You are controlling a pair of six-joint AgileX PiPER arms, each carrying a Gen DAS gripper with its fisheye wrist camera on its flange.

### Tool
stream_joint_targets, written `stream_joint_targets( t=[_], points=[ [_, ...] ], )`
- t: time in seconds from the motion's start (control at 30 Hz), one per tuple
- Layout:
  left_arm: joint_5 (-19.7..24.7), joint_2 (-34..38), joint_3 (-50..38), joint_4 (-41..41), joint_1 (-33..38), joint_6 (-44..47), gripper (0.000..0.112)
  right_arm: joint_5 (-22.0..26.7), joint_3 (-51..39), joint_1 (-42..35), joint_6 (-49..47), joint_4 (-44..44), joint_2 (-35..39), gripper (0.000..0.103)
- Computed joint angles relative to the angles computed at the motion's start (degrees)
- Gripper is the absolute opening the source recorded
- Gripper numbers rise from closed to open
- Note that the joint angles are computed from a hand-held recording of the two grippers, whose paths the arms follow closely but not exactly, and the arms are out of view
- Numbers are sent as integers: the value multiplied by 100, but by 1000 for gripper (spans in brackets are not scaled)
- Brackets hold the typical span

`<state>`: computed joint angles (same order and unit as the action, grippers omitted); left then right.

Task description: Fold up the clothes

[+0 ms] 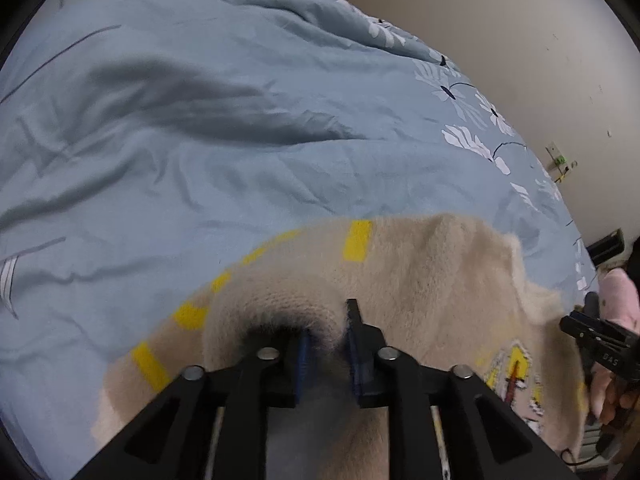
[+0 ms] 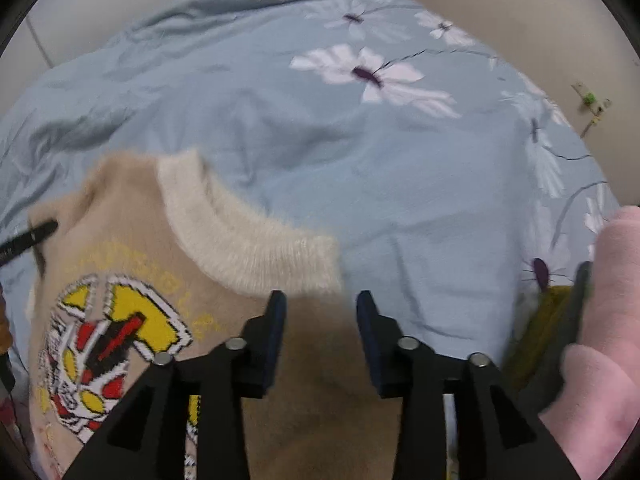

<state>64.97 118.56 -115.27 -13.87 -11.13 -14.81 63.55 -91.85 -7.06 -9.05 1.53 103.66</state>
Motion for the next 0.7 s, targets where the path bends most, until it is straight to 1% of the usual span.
stream_joint_targets(
  t=[0.03, 0.07, 0.13, 0.23, 0.3, 0.33, 0.4, 0.43, 0.5, 0.57, 0.63, 0.7],
  points=[
    [23, -79, 82, -88, 52, -18, 34, 12, 29, -50, 61, 38, -134, 47],
    [44, -161, 168, -176, 104, -34, 38, 16, 69, -83, 114, 77, -291, 47],
    [-105, -470, 647, -598, 303, 136, 52, -230, 489, -88, 94, 211, -806, 50],
    [-303, -954, 1540, -1519, 745, 507, 59, -705, 1363, -7, 29, 455, -1709, 58],
    [-355, -1221, 2347, -2501, 1304, 726, 59, -1036, 2019, 108, -60, 751, -2269, 59],
    [-365, -1291, 2606, -2836, 1513, 786, 60, -1160, 2402, 112, -104, 962, -2574, 59],
    [-534, -1460, 3274, -3509, 1955, 924, 60, -1352, 3109, 125, -193, 1387, -3172, 60],
    [-582, -1517, 3570, -3837, 2183, 993, 60, -1386, 3327, 129, -229, 1559, -3299, 60],
    [-630, -1569, 3811, -4029, 2390, 1020, 60, -1602, 3749, 249, -84, 1622, -3511, 60],
    [-589, -1575, 3887, -4099, 2427, 941, 60, -1834, 3953, 400, 45, 1602, -3498, 60],
    [-590, -1567, 3964, -4180, 2381, 887, 61, -1944, 4013, 469, 17, 1735, -3455, 60],
    [-583, -1511, 4142, -4436, 2329, 885, 61, -2033, 4057, 573, 42, 1779, -3442, 60]
  ],
)
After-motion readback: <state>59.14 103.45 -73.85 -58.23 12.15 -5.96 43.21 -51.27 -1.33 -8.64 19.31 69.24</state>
